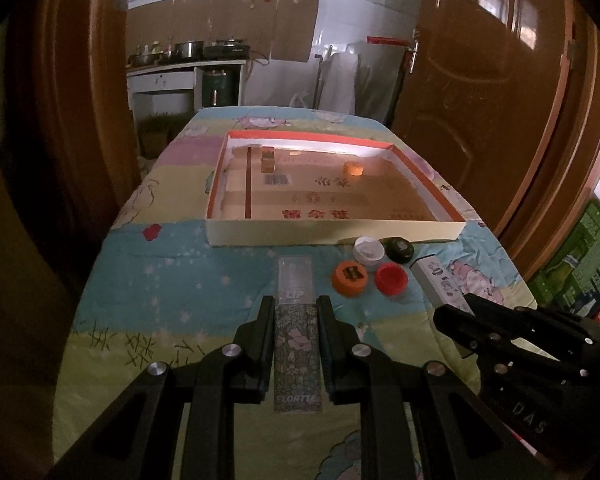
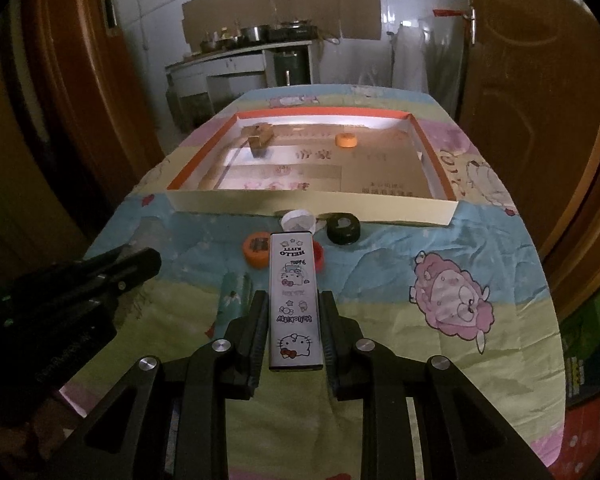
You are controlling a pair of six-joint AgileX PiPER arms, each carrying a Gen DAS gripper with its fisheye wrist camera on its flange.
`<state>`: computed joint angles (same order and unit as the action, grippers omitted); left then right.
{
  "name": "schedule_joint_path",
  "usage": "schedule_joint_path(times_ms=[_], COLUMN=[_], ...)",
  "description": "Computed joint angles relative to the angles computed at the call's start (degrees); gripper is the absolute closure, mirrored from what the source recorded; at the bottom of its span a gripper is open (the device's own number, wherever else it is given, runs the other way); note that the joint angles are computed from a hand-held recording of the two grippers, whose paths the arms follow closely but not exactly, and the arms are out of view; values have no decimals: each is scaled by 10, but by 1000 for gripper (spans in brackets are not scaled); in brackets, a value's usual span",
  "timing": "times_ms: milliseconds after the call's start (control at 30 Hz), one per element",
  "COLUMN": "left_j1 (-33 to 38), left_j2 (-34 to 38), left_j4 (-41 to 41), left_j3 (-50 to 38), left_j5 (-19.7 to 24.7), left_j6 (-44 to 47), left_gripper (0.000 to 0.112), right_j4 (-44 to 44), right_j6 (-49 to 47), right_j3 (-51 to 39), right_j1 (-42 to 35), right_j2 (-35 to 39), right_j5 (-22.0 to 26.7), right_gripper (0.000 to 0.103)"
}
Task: Organize rigid objects
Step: 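Lift the clear case and white box with both grippers toward the tray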
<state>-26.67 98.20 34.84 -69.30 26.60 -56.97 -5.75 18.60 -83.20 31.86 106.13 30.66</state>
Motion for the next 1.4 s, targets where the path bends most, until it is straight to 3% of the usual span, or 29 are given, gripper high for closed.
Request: schedule_joint_path(times_ms=[500, 1400], left_j1=[5, 31], left_j2=[30, 133], left_j4=[-25, -100], left_j3=[-75, -250], left_j5=[22, 86], left_j6=[49, 152], left_gripper=[92, 92], right_j4=[4, 48], right_j6=[-3, -48], right_j3=[-33, -174], right_j1=[-12, -48], right_j2=[4, 90], right_j5=[7, 60], right_gripper=[78, 78])
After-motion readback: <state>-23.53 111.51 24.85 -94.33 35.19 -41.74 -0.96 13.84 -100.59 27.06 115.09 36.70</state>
